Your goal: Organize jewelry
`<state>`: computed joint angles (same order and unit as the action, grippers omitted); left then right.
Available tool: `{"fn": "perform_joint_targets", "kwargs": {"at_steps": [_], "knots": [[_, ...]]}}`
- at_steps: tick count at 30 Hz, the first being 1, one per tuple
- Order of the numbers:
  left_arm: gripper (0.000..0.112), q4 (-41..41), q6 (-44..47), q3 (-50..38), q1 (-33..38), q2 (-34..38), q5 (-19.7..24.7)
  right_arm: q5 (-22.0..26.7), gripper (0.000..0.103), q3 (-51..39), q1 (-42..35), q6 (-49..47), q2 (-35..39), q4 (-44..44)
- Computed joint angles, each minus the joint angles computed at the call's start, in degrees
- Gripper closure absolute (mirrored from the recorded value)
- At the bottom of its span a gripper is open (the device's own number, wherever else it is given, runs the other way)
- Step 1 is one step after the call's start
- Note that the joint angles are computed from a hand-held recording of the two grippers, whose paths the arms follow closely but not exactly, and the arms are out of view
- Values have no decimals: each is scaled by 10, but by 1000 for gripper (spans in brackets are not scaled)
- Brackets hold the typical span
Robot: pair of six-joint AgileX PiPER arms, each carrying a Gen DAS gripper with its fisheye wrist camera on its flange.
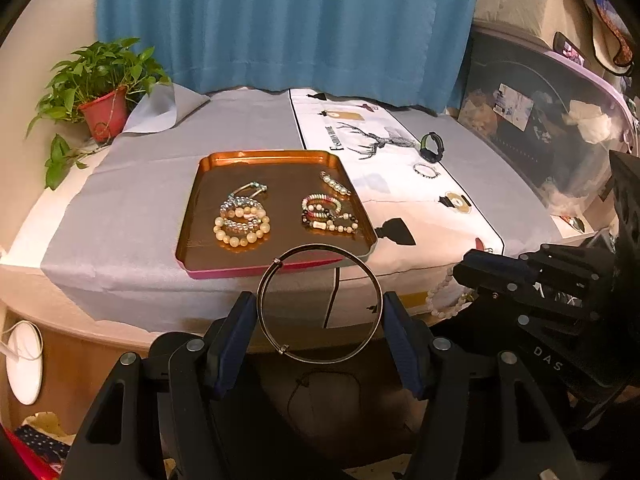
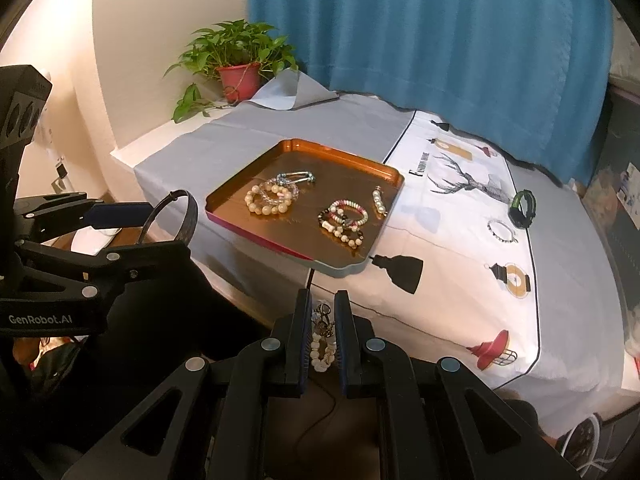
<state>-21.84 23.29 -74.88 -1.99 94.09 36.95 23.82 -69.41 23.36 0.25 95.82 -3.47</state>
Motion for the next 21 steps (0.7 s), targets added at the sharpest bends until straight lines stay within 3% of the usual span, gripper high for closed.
{"fn": "perform_joint_targets", "kwargs": {"at_steps": [10, 21], "knots": [[53, 20, -15, -72, 1, 43, 15, 21, 91, -69, -7, -13, 46, 13], [53, 61, -58, -247, 8, 157, 51, 73, 91, -250, -25, -44, 168, 57]]}}
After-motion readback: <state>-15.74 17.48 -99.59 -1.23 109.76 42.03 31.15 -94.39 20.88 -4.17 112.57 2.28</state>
